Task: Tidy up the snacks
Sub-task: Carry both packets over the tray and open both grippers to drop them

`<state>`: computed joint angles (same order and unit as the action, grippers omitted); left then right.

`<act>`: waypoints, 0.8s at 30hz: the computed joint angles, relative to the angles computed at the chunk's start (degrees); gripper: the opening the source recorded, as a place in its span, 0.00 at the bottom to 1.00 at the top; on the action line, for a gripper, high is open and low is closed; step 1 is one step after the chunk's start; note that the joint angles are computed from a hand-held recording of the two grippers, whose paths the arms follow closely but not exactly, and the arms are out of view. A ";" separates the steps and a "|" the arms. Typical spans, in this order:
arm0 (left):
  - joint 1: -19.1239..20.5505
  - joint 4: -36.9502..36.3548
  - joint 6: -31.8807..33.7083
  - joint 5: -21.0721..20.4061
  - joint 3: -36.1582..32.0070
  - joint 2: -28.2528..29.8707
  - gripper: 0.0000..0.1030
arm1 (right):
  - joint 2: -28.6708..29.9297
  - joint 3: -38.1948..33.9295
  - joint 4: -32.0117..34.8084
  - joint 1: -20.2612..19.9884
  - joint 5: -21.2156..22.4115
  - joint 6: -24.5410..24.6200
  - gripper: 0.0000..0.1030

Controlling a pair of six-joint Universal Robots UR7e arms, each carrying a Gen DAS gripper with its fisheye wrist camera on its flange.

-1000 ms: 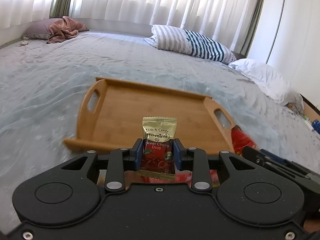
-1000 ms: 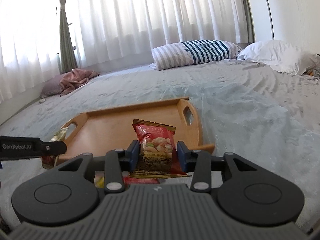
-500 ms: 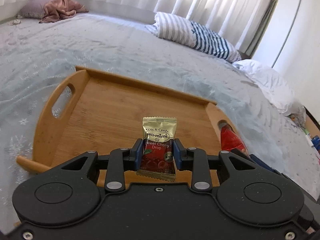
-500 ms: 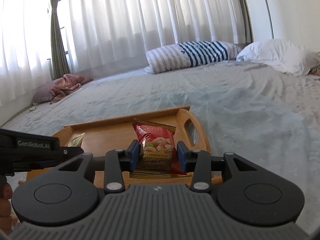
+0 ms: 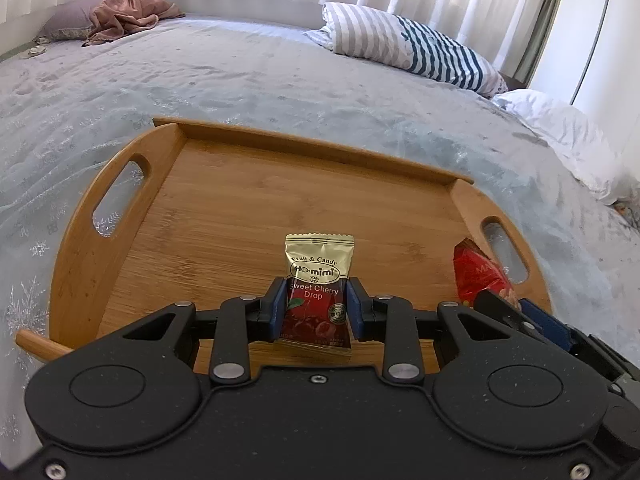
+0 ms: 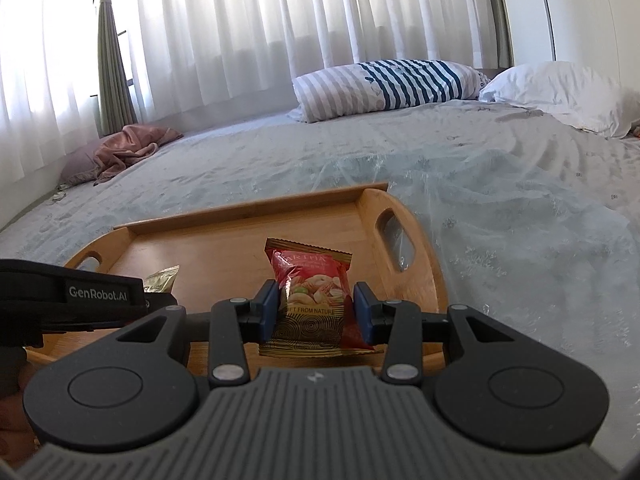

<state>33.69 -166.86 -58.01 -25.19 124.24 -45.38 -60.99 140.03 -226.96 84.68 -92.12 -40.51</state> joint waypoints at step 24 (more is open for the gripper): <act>-0.08 5.19 0.89 1.62 -1.93 1.42 0.36 | 0.08 -0.34 0.75 0.33 -0.01 -1.77 0.49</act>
